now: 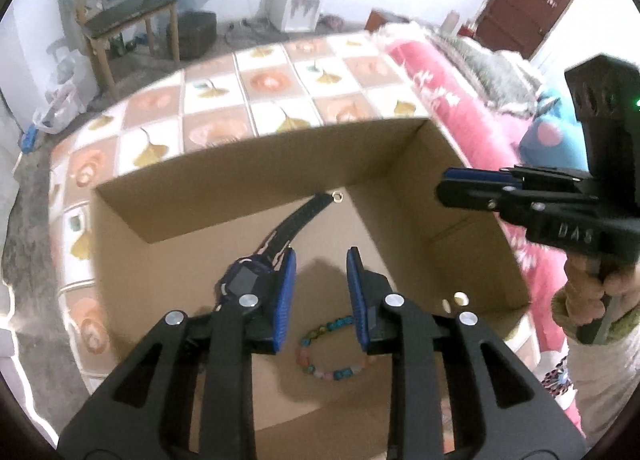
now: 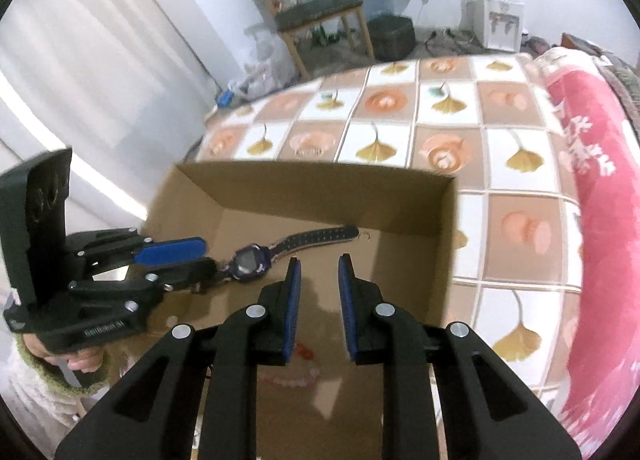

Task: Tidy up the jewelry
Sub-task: 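Withdraw both tools from the box back over the table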

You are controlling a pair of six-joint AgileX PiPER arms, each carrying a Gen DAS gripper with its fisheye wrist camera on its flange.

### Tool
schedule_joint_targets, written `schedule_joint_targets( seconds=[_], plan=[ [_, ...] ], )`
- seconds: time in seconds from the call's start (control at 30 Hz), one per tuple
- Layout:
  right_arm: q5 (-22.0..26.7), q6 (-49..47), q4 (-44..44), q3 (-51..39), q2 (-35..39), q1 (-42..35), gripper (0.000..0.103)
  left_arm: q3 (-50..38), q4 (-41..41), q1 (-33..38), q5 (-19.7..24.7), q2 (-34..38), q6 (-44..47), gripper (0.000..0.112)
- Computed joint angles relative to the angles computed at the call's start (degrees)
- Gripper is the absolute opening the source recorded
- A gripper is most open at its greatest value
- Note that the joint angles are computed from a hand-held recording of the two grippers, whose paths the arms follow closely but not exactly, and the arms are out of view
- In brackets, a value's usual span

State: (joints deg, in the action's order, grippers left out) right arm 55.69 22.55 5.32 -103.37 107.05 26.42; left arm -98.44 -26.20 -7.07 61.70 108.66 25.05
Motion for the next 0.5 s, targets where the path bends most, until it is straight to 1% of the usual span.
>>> schedule_joint_targets(
  seconds=[0.13,0.23,0.3,0.33,0.37,0.4,0.43,0.5],
  plan=[
    [-3.77,1.71,-0.67,7.52,-7.68,0.71,0.020,8.09,-5.59,4.74,-1.40,-8.46,5.53,0.026],
    [-8.24,3.00,-1.19,16.38,-15.89,2.74,0.020,15.80,-10.83,9.02,-2.52,-15.92,11.41,0.036],
    [-10.78,4.28,-1.94,21.67,-20.44,4.87,0.025,21.44,-13.88,11.86,-3.13,-21.44,15.74,0.041],
    [-12.64,5.79,-2.97,25.24,-23.33,6.45,0.028,25.11,-15.63,13.61,-3.50,-24.96,18.42,0.046],
    [-13.79,7.02,-3.84,27.75,-25.35,7.75,0.030,28.68,-17.58,15.47,-3.35,-28.27,21.55,0.051],
    [-15.09,8.38,-4.89,30.75,-27.58,9.39,0.030,31.02,-18.30,16.41,-3.54,-30.39,22.99,0.054],
    [-16.79,11.40,-7.17,34.43,-29.98,11.80,0.031,34.80,-19.21,18.19,-3.65,-33.88,25.23,0.055],
    [-18.33,16.18,-10.35,38.92,-32.34,15.21,0.031,41.07,-20.18,21.01,-3.81,-39.31,28.95,0.058]
  ],
)
